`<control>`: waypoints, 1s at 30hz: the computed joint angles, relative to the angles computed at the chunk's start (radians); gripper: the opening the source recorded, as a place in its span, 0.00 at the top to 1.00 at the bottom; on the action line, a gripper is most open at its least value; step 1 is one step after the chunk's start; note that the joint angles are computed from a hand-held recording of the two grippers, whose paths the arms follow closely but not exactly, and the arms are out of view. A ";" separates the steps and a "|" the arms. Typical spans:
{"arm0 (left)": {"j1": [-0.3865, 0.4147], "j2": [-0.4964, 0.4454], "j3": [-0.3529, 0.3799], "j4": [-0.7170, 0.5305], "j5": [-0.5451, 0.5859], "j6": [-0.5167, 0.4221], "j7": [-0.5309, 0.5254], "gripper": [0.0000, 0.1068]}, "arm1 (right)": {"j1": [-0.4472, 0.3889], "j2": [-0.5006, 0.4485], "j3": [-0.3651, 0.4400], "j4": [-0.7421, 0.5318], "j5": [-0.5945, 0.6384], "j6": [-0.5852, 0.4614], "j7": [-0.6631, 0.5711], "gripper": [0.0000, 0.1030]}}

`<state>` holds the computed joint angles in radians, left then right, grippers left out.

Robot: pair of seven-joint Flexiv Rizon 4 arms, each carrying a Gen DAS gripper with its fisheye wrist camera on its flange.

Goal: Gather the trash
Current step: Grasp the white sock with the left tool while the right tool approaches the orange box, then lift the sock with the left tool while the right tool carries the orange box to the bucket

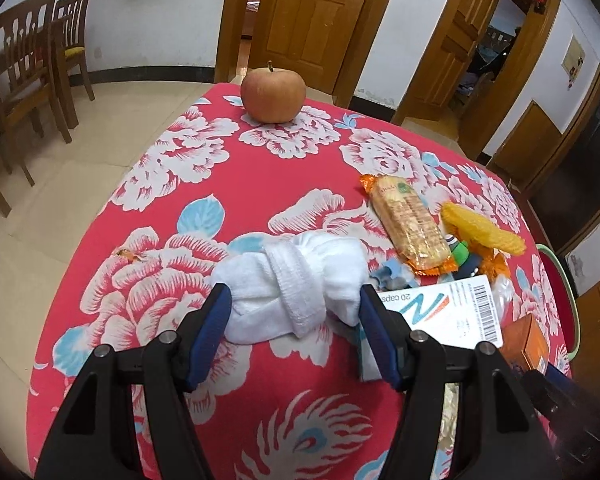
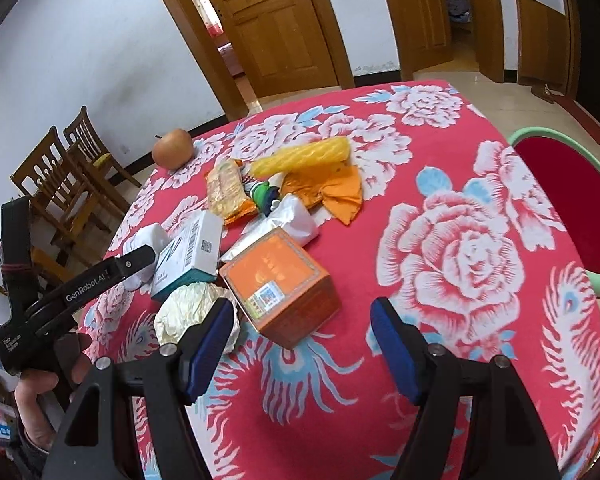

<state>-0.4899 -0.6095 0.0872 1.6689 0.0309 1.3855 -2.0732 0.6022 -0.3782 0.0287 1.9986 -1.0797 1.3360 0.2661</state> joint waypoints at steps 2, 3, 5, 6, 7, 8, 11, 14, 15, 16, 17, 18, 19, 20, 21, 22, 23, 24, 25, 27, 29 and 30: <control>0.013 -0.006 -0.016 0.001 -0.008 0.008 0.011 0.39 | -0.001 -0.013 -0.005 -0.009 -0.005 0.014 -0.004 0.29; 0.016 -0.009 -0.020 0.001 -0.011 0.013 0.013 0.40 | 0.000 -0.017 -0.008 -0.013 -0.007 0.019 -0.005 0.29; 0.011 -0.013 -0.014 -0.002 -0.014 0.015 0.013 0.42 | 0.000 -0.028 -0.012 -0.018 -0.004 0.032 -0.009 0.29; 0.007 -0.015 -0.009 -0.004 -0.013 0.019 0.012 0.43 | 0.001 -0.031 -0.015 -0.018 -0.001 0.040 -0.009 0.33; 0.004 -0.017 -0.005 -0.006 -0.012 0.018 0.012 0.45 | 0.002 -0.035 -0.019 -0.019 0.000 0.051 -0.009 0.40; 0.000 -0.018 0.000 -0.008 -0.010 0.018 0.010 0.46 | 0.003 -0.039 -0.023 -0.020 0.002 0.061 -0.011 0.40; -0.013 -0.022 0.017 -0.011 -0.002 0.024 0.002 0.53 | 0.021 -0.040 -0.059 -0.017 -0.043 0.081 0.025 0.41; -0.003 -0.019 0.007 0.000 -0.012 0.041 -0.003 0.62 | 0.020 -0.039 -0.077 -0.013 -0.087 0.106 0.071 0.42; 0.008 -0.017 -0.006 0.007 -0.021 0.049 0.001 0.64 | 0.018 -0.038 -0.079 -0.011 -0.100 0.112 0.084 0.42; 0.018 -0.014 -0.018 0.016 -0.031 0.057 0.006 0.66 | 0.016 -0.035 -0.079 -0.009 -0.109 0.109 0.094 0.42; 0.025 -0.011 -0.026 0.022 -0.039 0.062 0.011 0.67 | 0.015 -0.030 -0.078 -0.005 -0.121 0.106 0.107 0.42; 0.029 -0.007 -0.032 0.029 -0.046 0.067 0.015 0.69 | 0.012 -0.026 -0.079 -0.002 -0.139 0.107 0.124 0.42; 0.028 -0.003 -0.032 0.034 -0.051 0.070 0.017 0.71 | 0.008 -0.021 -0.080 0.001 -0.164 0.111 0.147 0.42; 0.025 0.000 -0.029 0.037 -0.054 0.071 0.018 0.72 | 0.002 -0.017 -0.077 0.003 -0.185 0.111 0.164 0.42; 0.022 0.003 -0.027 0.042 -0.056 0.074 0.019 0.75 | -0.004 -0.010 -0.074 0.006 -0.212 0.109 0.185 0.42; 0.021 0.010 -0.028 0.049 -0.058 0.081 0.020 0.80 | -0.013 -0.006 -0.066 0.007 -0.228 0.105 0.198 0.42; 0.022 0.015 -0.032 0.056 -0.061 0.086 0.024 0.83 | -0.024 -0.002 -0.056 0.007 -0.239 0.100 0.206 0.42; 0.025 0.020 -0.038 0.064 -0.065 0.093 0.029 0.83 | -0.033 0.004 -0.049 0.009 -0.259 0.097 0.223 0.42; 0.024 0.026 -0.040 0.072 -0.068 0.102 0.032 0.84 | -0.043 0.009 -0.040 0.011 -0.277 0.095 0.237 0.42; 0.013 0.034 -0.029 0.079 -0.068 0.109 0.033 0.84 | -0.063 0.018 -0.023 0.014 -0.310 0.088 0.265 0.42; 0.015 0.043 -0.036 0.092 -0.075 0.118 0.038 0.85 | -0.083 0.029 -0.004 0.019 -0.340 0.080 0.290 0.42; 0.017 0.048 -0.040 0.098 -0.079 0.123 0.040 0.85 | -0.092 0.034 0.005 0.022 -0.354 0.076 0.304 0.42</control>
